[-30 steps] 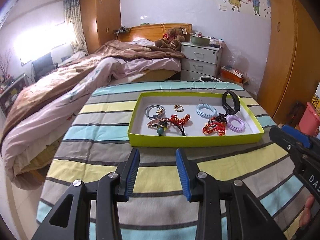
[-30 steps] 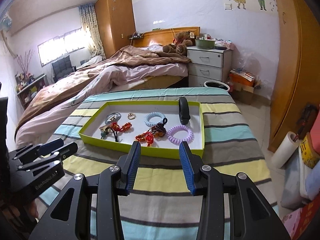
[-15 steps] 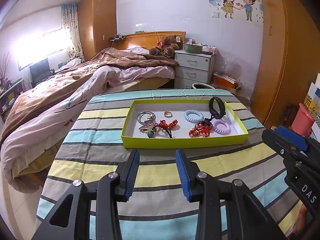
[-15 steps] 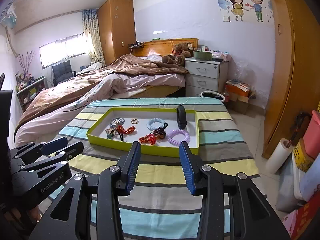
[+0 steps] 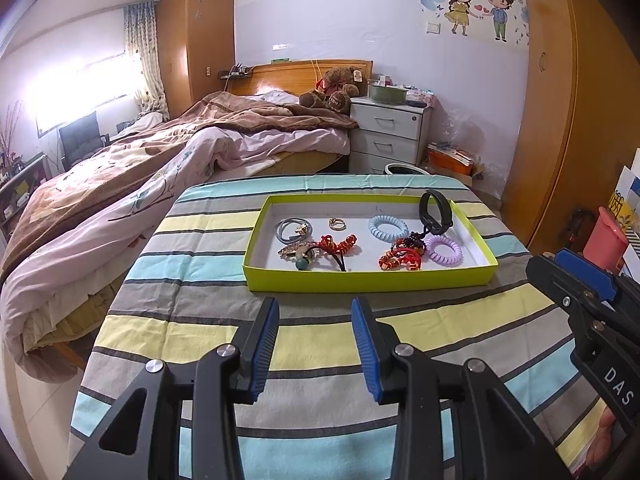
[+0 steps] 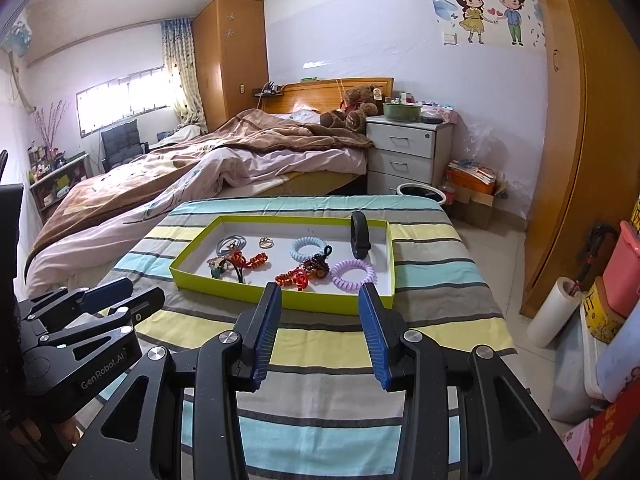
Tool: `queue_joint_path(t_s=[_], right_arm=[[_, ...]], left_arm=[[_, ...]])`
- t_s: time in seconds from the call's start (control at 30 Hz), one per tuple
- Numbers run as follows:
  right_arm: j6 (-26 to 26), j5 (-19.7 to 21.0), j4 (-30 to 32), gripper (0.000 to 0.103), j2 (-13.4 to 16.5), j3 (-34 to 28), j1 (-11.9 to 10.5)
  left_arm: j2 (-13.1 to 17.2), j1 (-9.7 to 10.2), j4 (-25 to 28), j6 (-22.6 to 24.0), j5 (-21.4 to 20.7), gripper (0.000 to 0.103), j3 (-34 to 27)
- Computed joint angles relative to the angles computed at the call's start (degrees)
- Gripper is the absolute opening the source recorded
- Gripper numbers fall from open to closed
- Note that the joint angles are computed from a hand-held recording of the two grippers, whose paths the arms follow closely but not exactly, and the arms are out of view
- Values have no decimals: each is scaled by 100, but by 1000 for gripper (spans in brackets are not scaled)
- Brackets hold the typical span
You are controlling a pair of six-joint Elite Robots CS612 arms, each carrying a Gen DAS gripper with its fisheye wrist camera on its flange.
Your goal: Organize jewelry
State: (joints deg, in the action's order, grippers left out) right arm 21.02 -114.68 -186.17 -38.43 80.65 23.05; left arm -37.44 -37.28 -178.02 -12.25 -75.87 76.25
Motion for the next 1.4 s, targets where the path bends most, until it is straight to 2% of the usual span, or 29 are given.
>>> queue_joint_path(t_s=[1.4], right_arm=[[110,50,77,41,-13,8,4]], left_arm=[[-32,9,-7,-24,7,37,31]])
